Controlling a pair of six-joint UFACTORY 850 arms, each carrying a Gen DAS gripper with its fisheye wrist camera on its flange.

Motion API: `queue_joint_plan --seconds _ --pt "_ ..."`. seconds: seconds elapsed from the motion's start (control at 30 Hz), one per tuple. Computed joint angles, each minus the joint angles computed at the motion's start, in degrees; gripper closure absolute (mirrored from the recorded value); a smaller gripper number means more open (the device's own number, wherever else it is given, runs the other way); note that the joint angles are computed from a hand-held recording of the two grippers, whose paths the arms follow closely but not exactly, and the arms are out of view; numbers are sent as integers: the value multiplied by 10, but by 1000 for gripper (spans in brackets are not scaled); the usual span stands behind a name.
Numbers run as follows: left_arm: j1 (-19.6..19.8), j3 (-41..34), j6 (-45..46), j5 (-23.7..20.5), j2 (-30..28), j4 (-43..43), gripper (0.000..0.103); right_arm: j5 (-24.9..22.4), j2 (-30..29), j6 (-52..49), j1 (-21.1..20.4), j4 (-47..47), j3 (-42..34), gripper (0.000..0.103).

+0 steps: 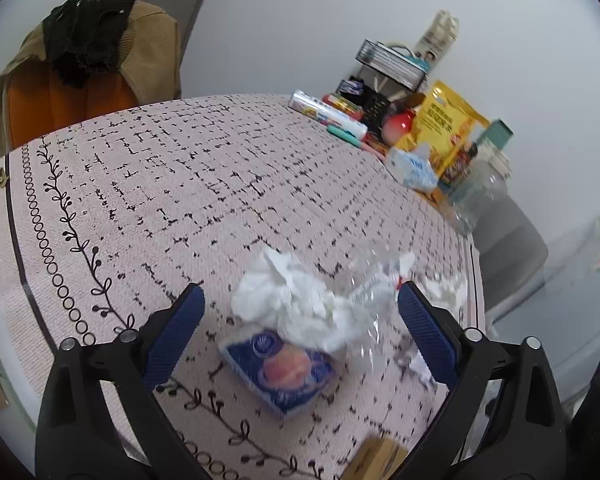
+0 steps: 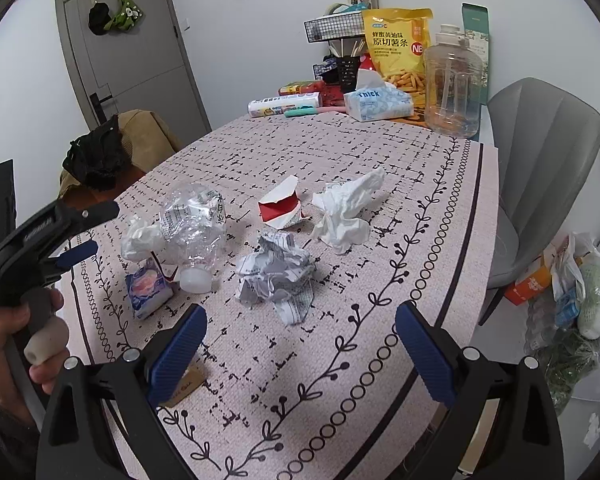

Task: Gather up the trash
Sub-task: 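Grasp the white tissue with the left gripper while the right gripper grasps crumpled grey paper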

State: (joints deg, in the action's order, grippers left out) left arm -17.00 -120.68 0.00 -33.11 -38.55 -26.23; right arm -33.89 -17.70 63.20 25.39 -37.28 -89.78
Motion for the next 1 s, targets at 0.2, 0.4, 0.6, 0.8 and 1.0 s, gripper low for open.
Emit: queue_joint_plan --seconds 0.2,0.4,0.6,0.8,1.0 --pt "6 -62 -30 -31 -47 -8 25 10 -19 -28 -10 29 -22 10" --pt "14 -91 -51 -64 -75 -34 92 18 -50 -78 -24 89 -57 11" --pt "18 -7 -23 13 -9 -54 101 30 -70 -95 -33 115 -81 12" --pt "22 20 -1 33 26 -69 101 42 -88 -201 -57 251 -97 82" --pt "12 38 33 49 50 -85 101 95 -46 -209 -55 251 -54 87"
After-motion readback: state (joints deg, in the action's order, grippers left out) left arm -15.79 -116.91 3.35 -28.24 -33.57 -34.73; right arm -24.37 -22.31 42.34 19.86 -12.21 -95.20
